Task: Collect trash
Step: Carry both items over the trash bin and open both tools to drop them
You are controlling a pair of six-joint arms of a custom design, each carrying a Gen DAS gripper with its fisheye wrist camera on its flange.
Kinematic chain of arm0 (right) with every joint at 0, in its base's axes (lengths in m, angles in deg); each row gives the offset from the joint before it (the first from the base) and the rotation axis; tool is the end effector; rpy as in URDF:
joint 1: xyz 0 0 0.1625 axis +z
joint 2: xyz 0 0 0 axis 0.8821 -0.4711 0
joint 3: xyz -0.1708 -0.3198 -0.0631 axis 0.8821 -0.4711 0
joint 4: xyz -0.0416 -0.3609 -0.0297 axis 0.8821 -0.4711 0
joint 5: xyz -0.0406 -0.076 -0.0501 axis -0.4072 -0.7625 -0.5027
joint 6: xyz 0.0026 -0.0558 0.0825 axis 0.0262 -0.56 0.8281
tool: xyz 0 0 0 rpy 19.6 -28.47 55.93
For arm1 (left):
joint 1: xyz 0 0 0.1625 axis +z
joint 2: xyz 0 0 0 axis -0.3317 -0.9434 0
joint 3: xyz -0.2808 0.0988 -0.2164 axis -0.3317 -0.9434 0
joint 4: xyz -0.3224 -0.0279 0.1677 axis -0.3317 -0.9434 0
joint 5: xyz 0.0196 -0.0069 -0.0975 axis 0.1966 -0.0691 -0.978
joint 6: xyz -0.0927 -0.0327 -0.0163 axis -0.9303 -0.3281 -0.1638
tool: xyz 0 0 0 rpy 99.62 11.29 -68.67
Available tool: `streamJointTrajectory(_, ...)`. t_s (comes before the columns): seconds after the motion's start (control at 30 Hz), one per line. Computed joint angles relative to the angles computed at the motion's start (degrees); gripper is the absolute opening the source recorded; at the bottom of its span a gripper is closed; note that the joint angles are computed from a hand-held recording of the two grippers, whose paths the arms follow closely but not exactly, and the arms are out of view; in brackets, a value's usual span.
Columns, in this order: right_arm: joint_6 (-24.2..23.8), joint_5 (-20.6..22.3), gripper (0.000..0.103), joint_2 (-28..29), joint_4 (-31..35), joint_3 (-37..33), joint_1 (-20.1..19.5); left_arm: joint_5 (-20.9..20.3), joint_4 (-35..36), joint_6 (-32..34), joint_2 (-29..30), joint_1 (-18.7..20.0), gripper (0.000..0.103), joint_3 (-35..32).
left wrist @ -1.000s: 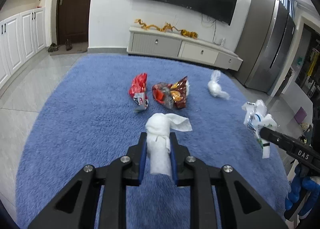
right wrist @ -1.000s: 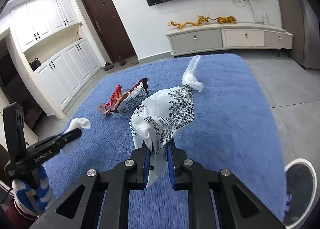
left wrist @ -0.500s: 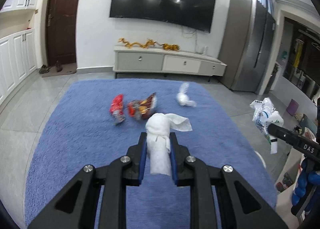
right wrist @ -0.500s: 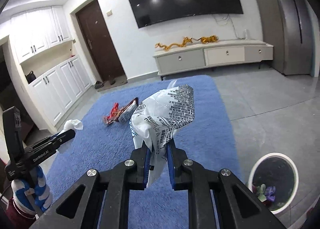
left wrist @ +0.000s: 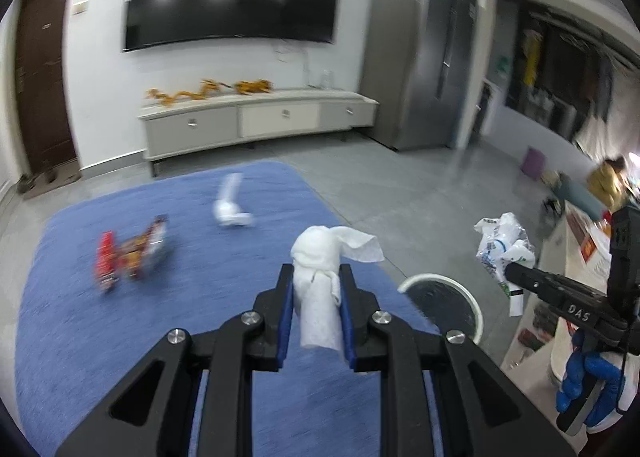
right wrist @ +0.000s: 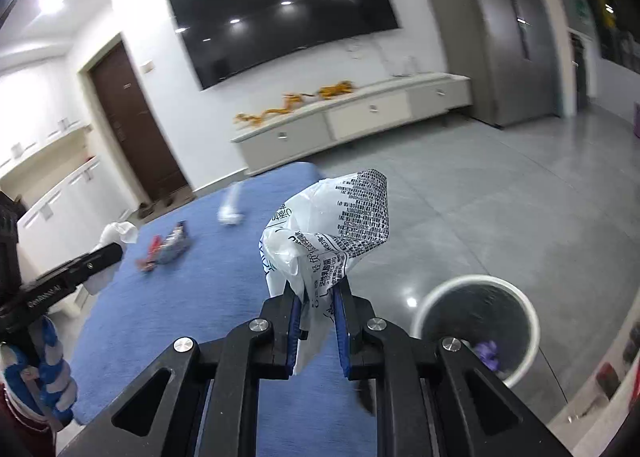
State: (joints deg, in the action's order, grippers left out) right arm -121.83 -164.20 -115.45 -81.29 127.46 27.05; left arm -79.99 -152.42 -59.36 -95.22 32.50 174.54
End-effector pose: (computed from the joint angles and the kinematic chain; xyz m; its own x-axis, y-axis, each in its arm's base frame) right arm 0.1250 -0.3681 0.4032 -0.8037 -0.4479 0.3918 -0.5944 0.6341 -0.4945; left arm -0.4098 -0.3225 0.1305 -0.7723 -0.0818 -0.6300 0.4744 0.5853 -0.6576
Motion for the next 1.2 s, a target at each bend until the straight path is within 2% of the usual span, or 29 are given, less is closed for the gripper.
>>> streamJointTrajectory(0.03,0.01,-0.26,0.015,0.31,-0.32,-0.46,-1.0,-0.5,-5.11,5.65,3.07,1.6,0.019,-2.01)
streamJointTrajectory(0.17,0.09,-0.75,0.015,1.67,-1.01,-2.68,-6.27,-3.64,-17.63,20.13,12.79,6.19,0.019,-9.28)
streamJointTrajectory(0.23,0.5,-1.08,0.015,3.01,-1.07,-4.34,-8.61,-5.48,-20.46,25.21,17.72,8.58,0.019,-14.07)
streamJointTrajectory(0.5,2.21,-4.11,0.015,9.61,-1.1,-10.3,-14.88,-14.92,-26.03,36.54,31.59,15.96,0.02,-29.99)
streamJointTrajectory(0.87,4.64,-8.18,0.015,18.03,-0.57,-15.13,-16.8,-20.97,-20.88,41.57,44.35,21.4,0.021,-48.37)
streamJointTrajectory(0.93,5.22,-8.94,0.018,19.65,-0.61,-16.23,-16.98,-21.94,-20.18,42.31,45.92,22.1,0.021,-50.82)
streamJointTrajectory(1.03,6.13,-9.79,0.02,21.63,-0.22,-17.85,-17.22,-23.43,-20.07,42.88,47.26,23.05,0.031,-52.83)
streamJointTrajectory(1.1,6.44,-10.57,0.021,22.54,-0.3,-18.34,-17.4,-24.08,-20.42,43.18,48.15,23.48,0.045,-53.95)
streamJointTrajectory(1.17,6.95,-11.14,0.029,23.14,-0.53,-18.62,-17.56,-24.67,-20.73,43.51,48.7,23.74,0.049,-54.65)
streamJointTrajectory(1.2,7.13,-11.19,0.036,23.27,-0.7,-18.67,-17.75,-24.77,-20.73,43.62,48.86,23.81,0.049,-54.91)
